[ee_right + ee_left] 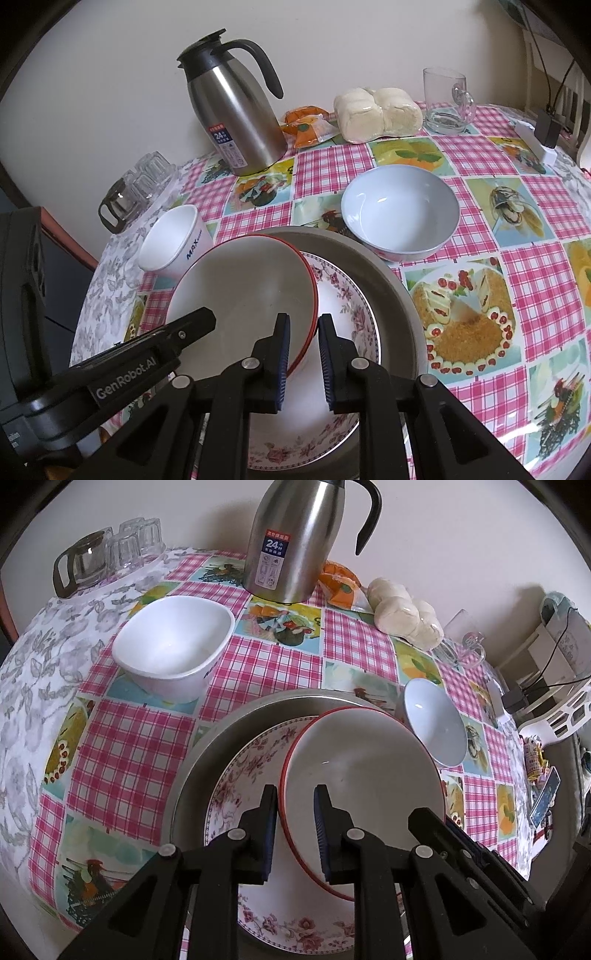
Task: Organize plates and bowls
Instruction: 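Lower the red-rimmed bowl onto the floral plate and open both tools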
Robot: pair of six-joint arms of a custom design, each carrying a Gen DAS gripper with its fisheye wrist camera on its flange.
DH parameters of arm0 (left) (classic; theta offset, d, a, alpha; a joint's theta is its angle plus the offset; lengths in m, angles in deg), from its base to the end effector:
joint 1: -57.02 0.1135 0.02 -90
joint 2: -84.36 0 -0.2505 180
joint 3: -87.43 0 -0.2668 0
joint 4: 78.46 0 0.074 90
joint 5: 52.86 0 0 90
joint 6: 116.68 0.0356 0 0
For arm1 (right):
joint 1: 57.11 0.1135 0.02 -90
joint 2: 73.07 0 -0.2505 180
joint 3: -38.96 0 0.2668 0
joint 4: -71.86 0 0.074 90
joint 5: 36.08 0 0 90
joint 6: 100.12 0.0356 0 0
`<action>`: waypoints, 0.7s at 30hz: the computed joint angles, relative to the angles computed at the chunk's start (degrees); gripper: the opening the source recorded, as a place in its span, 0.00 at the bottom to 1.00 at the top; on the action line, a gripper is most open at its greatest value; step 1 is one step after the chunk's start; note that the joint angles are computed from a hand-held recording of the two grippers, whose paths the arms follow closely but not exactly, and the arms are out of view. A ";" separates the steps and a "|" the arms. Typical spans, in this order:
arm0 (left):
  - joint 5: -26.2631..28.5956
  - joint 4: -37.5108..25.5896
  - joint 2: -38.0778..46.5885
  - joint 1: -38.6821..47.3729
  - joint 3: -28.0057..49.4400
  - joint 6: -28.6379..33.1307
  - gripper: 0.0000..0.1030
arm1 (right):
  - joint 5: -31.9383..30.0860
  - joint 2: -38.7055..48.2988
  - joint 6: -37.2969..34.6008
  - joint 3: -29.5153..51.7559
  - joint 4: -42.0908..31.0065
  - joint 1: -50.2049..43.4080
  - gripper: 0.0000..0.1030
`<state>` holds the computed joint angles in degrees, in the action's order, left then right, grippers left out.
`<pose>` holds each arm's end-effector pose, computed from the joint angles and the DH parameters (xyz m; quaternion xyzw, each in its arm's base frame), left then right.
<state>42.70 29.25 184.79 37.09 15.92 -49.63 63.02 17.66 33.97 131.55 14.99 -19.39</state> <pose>0.3533 -0.1318 0.2987 -0.0148 0.9736 -0.1254 0.1900 0.2822 0.2112 0.2832 0.0766 0.9479 0.1390 0.2760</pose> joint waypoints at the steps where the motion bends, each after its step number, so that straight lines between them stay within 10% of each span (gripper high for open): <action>1: -0.10 -0.02 0.09 -0.03 0.10 0.05 0.19 | 0.07 -0.01 -0.02 0.01 -0.09 0.04 0.18; 21: -2.03 -2.20 0.34 0.97 2.93 -0.74 0.36 | -1.30 1.87 1.06 1.55 -1.71 -0.50 0.29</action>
<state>40.67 27.05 185.13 38.06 18.85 -50.37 61.72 19.53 35.03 133.10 13.28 -19.89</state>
